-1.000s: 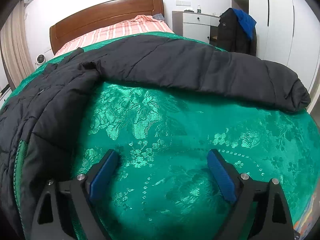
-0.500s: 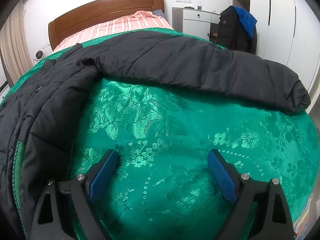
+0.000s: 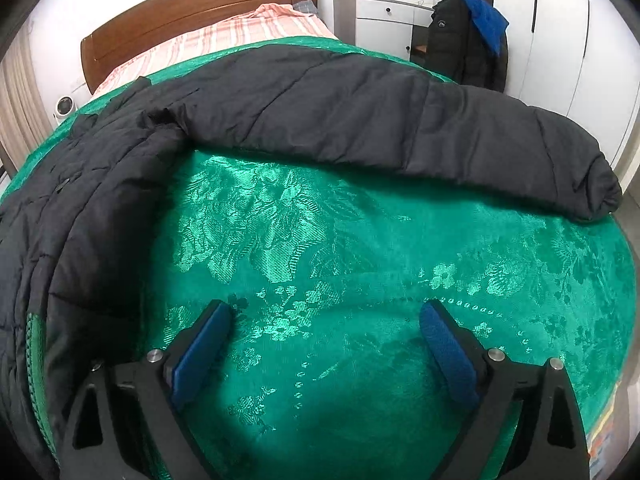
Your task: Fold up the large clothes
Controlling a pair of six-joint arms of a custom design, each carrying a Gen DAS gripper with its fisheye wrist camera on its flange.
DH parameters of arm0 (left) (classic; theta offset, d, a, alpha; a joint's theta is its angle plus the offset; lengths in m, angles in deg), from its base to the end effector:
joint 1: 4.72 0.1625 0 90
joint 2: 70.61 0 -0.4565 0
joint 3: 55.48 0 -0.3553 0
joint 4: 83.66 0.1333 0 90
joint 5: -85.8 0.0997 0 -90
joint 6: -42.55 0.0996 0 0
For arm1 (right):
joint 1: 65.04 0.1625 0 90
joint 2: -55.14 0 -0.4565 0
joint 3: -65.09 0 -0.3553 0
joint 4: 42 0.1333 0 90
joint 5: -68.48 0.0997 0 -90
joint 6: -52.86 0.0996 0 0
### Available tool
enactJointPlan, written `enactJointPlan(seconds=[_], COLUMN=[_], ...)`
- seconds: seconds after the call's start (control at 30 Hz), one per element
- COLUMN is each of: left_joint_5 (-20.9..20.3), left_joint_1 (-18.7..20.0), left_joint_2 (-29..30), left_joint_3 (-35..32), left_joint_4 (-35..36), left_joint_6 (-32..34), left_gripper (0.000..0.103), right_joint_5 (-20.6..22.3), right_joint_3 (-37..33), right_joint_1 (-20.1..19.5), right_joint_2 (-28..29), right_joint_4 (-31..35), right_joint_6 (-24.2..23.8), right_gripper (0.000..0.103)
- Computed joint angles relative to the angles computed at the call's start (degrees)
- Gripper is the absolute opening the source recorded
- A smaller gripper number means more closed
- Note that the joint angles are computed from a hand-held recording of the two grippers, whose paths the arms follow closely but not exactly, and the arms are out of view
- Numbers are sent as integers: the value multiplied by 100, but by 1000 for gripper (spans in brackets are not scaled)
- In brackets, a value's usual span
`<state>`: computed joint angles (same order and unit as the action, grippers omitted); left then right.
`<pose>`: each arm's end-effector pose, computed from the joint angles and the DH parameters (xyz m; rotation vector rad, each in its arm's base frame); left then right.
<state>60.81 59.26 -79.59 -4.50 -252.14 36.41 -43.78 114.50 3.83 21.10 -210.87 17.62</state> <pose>-0.1589 -0.8351 0.0215 -0.0688 2.0528 -0.9913 -0.2165 -0.8253 0.3720 0.0042 -2.1377 0.9603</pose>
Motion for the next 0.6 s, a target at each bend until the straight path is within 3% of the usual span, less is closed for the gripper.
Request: enactJointPlan(seconds=[0.43,0.5,0.6], left_joint_5=[224,231,-91], left_joint_1=[-37,-64,-111], left_joint_2=[-37,-132,-416], left_joint_3=[-88,40,574], left_joint_4=[839,1058,754], left_joint_6=[-677,-1029,-1278], left_gripper=[102,103,103], right_joint_5=[274,961,2259], right_joint_3=[364,755,1132], right_joint_1=[-71,-217,-617], right_joint_2=[-227,-599,-1111], right_joint_4=[-97,-6,-122], right_joint_6=[90,622,2087], right_gripper=[96,94,94])
